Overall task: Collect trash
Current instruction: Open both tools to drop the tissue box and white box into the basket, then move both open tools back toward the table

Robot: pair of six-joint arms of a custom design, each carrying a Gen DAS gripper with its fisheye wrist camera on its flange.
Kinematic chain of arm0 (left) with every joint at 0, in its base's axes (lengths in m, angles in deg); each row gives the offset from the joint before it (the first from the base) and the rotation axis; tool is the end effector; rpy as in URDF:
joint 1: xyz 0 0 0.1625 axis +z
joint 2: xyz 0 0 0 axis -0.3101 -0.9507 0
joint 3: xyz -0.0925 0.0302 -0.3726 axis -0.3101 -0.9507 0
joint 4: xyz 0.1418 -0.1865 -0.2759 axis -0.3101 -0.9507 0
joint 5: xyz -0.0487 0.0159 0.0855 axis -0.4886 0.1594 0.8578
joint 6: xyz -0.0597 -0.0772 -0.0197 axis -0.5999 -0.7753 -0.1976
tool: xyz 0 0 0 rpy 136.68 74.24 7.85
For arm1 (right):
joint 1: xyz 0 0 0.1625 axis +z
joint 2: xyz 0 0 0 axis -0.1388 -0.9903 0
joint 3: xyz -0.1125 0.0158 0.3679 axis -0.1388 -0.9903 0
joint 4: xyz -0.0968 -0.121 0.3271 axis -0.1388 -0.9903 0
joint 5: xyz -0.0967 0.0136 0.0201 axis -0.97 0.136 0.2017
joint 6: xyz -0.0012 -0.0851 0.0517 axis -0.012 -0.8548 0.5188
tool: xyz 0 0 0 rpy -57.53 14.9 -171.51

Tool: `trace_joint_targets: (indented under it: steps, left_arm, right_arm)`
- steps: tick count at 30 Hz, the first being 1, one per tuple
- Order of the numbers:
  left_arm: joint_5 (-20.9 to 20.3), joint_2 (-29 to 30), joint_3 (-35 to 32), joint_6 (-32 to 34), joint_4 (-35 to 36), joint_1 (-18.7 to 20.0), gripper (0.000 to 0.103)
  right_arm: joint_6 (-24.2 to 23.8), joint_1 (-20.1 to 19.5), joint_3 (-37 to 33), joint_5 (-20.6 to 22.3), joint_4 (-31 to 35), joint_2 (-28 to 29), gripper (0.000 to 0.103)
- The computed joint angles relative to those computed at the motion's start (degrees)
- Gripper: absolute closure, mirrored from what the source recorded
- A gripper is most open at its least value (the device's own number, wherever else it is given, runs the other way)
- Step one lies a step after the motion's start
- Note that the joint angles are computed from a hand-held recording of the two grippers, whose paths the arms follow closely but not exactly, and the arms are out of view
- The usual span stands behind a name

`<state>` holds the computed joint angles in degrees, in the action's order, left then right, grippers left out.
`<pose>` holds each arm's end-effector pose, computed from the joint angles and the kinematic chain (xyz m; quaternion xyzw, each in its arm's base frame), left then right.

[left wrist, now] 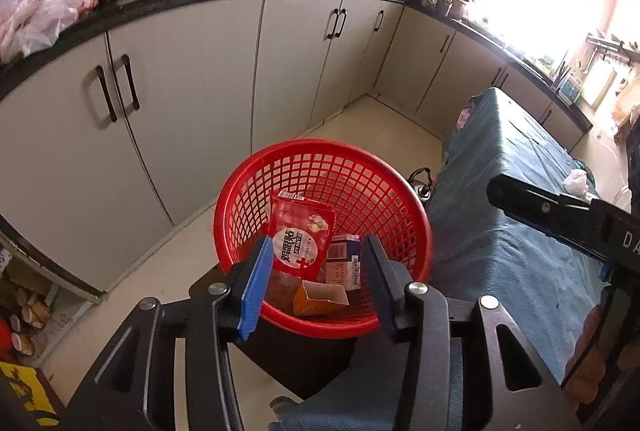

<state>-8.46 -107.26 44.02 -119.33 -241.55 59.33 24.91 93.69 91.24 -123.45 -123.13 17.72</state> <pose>-0.2989 -0.5530 0.0252 -0.0058 0.8703 -0.3851 0.3069 0.0827 -0.6450 0.2511 0.2466 -0.9430 0.2069 0.0849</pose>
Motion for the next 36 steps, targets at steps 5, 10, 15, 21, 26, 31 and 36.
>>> trace_joint_targets:
  steps: [5,10,15,21,26,31,36]
  left_arm:
    - [1.55,0.69,-1.59,0.07,2.93,-1.78,0.054]
    - [1.82,1.55,-3.1,0.19,4.54,-3.18,0.051]
    - [1.94,2.95,-5.26,0.96,6.32,-4.77,0.048]
    - [2.5,5.11,-8.5,3.31,7.09,-6.74,0.039]
    - [1.15,8.39,-13.5,5.28,8.25,-8.03,0.035]
    - [-1.43,11.86,-18.38,8.04,7.82,-8.81,0.035]
    - [-3.32,16.3,-25.35,10.59,10.2,-9.49,0.034]
  right_arm:
    - [0.32,-1.45,2.33,1.41,-0.92,-3.13,0.041]
    - [0.73,-3.58,4.59,3.44,-1.7,-6.91,0.039]
    - [0.58,-6.03,6.31,4.5,-1.57,-10.54,0.038]
    - [-0.69,-10.07,8.3,6.28,-0.64,-15.66,0.035]
    - [-1.28,-14.77,9.29,8.0,-0.01,-20.23,0.034]
    - [-1.06,-20.11,8.92,10.29,0.95,-24.33,0.032]
    - [-0.22,-25.18,7.97,12.23,1.38,-27.59,0.031]
